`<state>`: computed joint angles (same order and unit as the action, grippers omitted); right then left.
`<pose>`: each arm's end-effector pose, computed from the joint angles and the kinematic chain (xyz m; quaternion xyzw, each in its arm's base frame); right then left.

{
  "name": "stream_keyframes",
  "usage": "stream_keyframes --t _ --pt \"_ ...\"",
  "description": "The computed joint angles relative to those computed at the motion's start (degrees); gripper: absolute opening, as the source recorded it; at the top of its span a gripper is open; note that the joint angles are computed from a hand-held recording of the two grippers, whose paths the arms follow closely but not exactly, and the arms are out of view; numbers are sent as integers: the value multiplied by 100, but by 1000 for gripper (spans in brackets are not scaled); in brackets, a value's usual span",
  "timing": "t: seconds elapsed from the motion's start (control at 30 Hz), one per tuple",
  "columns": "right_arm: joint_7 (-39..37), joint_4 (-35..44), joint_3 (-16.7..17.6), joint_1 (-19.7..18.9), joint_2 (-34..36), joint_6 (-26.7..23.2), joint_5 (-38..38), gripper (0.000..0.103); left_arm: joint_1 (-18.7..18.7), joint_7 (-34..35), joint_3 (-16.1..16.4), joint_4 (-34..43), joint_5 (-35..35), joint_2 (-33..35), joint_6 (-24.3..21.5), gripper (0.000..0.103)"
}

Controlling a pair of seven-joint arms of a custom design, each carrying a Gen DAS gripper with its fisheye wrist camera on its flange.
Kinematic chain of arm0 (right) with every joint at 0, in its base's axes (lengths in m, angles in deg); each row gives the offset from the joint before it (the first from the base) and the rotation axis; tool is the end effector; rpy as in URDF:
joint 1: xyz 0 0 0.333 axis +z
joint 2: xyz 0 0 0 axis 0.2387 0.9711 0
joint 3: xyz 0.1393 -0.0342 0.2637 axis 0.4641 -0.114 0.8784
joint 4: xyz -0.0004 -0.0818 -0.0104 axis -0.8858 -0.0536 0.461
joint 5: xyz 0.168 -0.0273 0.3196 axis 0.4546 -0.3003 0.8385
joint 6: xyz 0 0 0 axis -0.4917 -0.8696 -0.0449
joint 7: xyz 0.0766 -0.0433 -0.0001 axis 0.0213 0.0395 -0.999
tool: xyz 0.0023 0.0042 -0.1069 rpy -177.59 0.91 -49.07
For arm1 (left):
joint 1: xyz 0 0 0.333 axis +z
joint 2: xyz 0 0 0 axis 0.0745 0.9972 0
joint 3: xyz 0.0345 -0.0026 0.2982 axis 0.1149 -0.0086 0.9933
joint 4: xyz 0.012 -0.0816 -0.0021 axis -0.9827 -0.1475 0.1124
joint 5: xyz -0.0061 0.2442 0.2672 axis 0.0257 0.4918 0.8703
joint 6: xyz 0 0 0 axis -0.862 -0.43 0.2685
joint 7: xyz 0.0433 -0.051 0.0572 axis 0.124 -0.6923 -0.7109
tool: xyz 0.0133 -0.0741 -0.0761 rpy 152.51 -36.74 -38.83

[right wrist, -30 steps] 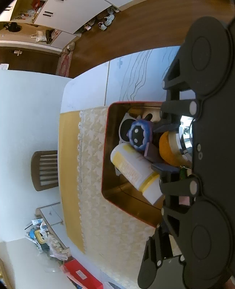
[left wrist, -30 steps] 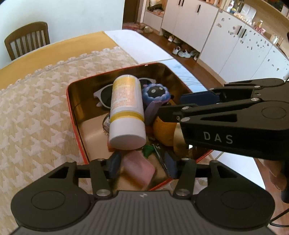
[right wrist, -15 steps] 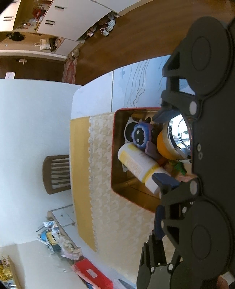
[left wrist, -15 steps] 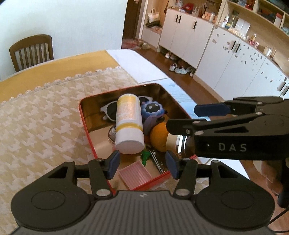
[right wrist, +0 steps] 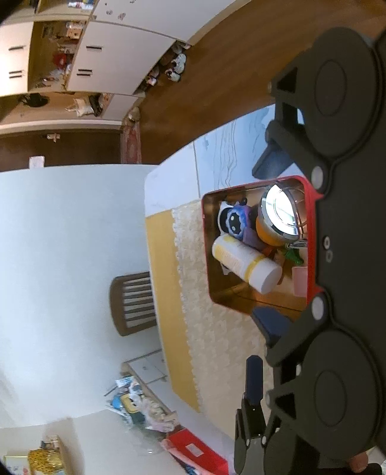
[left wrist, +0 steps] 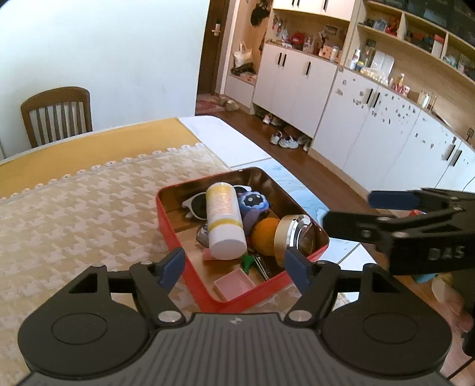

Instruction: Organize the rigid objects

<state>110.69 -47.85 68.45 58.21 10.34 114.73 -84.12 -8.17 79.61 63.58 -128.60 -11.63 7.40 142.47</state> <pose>0.5658 0.4940 0.5480 -0.7027 0.5485 -0.2243 0.3938 0.5853 -0.2760 0.5428 -0.5815 0.7058 -0.3647 0.1752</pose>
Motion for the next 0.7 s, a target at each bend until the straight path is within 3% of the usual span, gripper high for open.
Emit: stream_keyframes --t 0.17,0.33,0.47,0.7 --pt "718 -626 -277 292 -411 320 -503 103 179 285 -102 -425 -367 -319 348 82" --pt "1331 -897 -362 495 -633 299 -1061 103 265 653 -161 -750 -671 -555 666 87" --pt "1888 -1051 -370 613 -767 214 -1530 103 265 836 -139 -1011 -837 -729 948 101" --pt "2497 -985 -242 718 -776 -68 -2177 103 265 1055 -89 -1273 -1008 -964 1130 101"
